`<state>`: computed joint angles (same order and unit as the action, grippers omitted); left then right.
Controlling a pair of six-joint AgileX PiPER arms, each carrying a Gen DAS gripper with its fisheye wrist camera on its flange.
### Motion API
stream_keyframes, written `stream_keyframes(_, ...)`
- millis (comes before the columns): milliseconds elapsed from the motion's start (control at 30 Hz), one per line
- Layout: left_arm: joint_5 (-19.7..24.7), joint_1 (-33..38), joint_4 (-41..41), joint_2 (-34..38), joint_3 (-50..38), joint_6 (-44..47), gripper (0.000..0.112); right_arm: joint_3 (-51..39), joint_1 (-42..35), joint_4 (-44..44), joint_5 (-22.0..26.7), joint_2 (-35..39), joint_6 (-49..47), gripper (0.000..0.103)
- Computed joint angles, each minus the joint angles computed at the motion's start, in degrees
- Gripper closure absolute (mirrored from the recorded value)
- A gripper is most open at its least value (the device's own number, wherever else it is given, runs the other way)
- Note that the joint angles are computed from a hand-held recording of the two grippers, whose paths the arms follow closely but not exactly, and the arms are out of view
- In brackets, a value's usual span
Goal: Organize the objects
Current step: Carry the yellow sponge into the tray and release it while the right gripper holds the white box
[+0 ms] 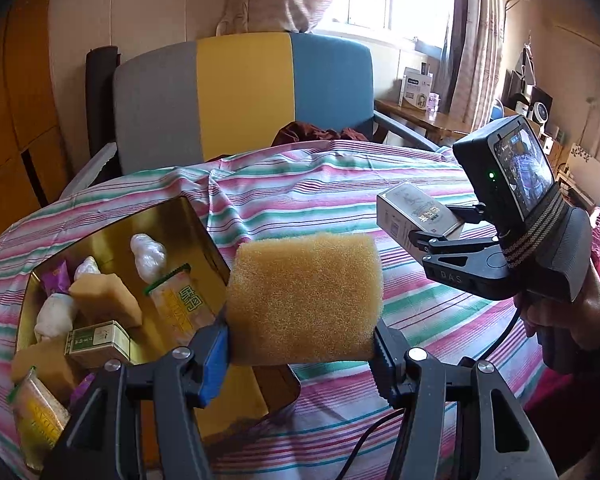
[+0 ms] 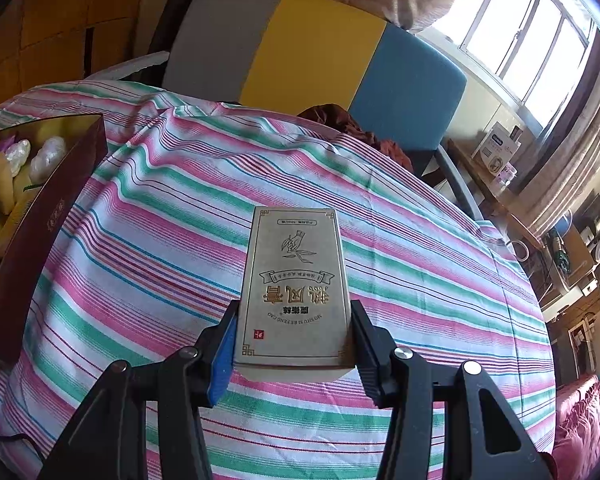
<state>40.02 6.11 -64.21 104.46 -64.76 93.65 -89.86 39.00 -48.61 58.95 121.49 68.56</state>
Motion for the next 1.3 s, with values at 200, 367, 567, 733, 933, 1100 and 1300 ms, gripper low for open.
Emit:
stream_keyframes(200,0.4,0.2,1.2,0.6,-1.1,-2.1,0.052,-0.3,-0.3,0.9,0.1,0.4,-0.6,0.051)
stream_keyframes(367,4.1,4.0,4.9,2.8,-6.5,-8.7,0.052,-0.3,-0.7,2.0,0.1,0.5,-1.1,0.051)
stream_keyframes(567,7.1,15.8,10.9,10.8,-22.1,-25.2,0.052,-0.8,-1.1,3.2,0.0,1.0,-2.7,0.051)
stream_keyframes(733,7.9,22.9,15.0,17.0,-31.5,-33.7,0.052,-1.8,-1.1,4.1,0.6,2.0,-4.3,0.051)
stream_keyframes(933,11.2,23.7,13.8,17.6,-29.3,-30.5,0.052,-2.4,-1.3,5.0,0.9,2.6,-5.3,0.051)
stream_keyframes(1100,13.5,19.1,13.9,16.8,-26.1,-26.1,0.052,-2.7,-1.4,5.4,1.2,2.9,-5.8,0.051)
stream_keyframes(1300,10.6,13.8,17.1,17.2,-23.8,-26.8,0.052,-2.8,-1.4,5.4,1.2,3.0,-5.8,0.051)
